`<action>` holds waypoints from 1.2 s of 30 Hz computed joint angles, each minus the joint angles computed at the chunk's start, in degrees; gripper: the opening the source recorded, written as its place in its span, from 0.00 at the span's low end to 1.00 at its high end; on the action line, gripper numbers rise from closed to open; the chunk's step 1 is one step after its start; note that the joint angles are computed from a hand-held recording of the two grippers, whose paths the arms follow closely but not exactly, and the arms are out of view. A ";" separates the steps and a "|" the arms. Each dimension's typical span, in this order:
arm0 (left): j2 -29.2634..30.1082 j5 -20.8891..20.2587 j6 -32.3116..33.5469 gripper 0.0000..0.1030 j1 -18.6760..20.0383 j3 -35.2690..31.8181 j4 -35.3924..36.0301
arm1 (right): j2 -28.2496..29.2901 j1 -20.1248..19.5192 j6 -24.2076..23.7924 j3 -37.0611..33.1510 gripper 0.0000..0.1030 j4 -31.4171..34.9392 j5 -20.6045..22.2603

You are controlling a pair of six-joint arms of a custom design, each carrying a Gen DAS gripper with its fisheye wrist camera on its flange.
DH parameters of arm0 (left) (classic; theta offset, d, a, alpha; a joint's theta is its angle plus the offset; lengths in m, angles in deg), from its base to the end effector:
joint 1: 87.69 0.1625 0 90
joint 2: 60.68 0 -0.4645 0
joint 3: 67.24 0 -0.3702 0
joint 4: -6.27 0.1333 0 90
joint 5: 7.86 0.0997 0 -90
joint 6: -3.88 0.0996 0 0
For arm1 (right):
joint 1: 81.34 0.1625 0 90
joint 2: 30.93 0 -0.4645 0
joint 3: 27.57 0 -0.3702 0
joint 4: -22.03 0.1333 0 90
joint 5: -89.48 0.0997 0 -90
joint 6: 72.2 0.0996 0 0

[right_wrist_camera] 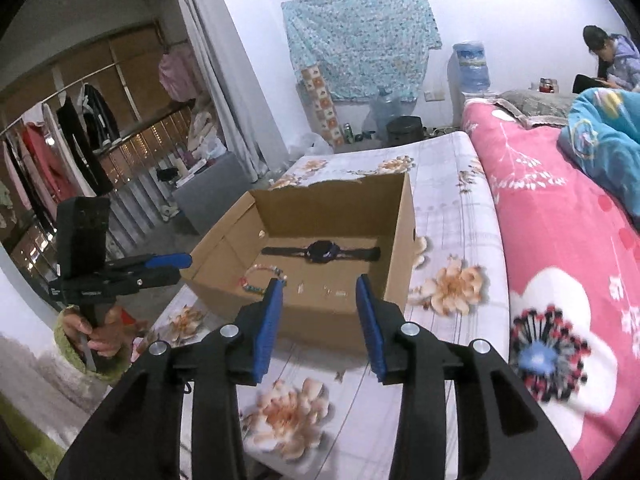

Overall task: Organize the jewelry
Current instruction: 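Move the left tool back to the pink-orange bead bracelet beside the box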

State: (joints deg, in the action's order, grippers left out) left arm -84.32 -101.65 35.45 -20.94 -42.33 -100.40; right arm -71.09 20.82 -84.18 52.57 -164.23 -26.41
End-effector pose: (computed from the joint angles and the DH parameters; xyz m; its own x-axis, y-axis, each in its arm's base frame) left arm -0.2460 -0.8936 0.2712 -0.5760 0.8131 -0.0847 0.8006 0.5400 -0.2596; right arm 0.2497 -0.7324 0.2574 -0.9109 0.0493 0.4098 -0.3128 0.5652 -0.7633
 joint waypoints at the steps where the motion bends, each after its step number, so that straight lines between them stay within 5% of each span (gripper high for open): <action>1: -1.80 0.11 0.70 0.62 -0.01 3.73 -2.11 | -0.15 0.14 0.49 1.37 0.38 -1.27 -0.14; 4: -6.46 0.31 2.55 0.67 0.11 13.22 -7.11 | -0.28 0.02 2.45 4.17 0.38 -3.51 -0.33; 9: -8.79 1.80 2.36 0.69 0.49 18.71 -9.21 | 0.80 -0.69 7.77 6.64 0.38 -4.55 -2.06; 17: -10.41 7.94 3.01 0.69 0.85 24.10 -15.89 | 6.28 0.20 16.71 2.34 0.38 2.96 -14.97; 20: -10.70 13.01 3.48 0.69 0.79 26.77 -18.42 | 7.80 0.35 19.47 0.51 0.52 6.54 -17.82; 25: -8.43 22.90 1.67 0.69 -0.17 27.15 -18.28 | 10.69 0.83 22.09 -4.12 0.54 13.13 -22.89; 36: -5.51 27.58 1.19 0.75 -0.56 24.49 -16.15 | 13.35 1.10 29.00 -10.30 0.59 23.15 -26.00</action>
State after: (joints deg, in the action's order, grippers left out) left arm -89.82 -74.07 36.64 -21.49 -17.84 -116.55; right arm -57.74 21.92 -55.18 42.27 -141.08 -52.41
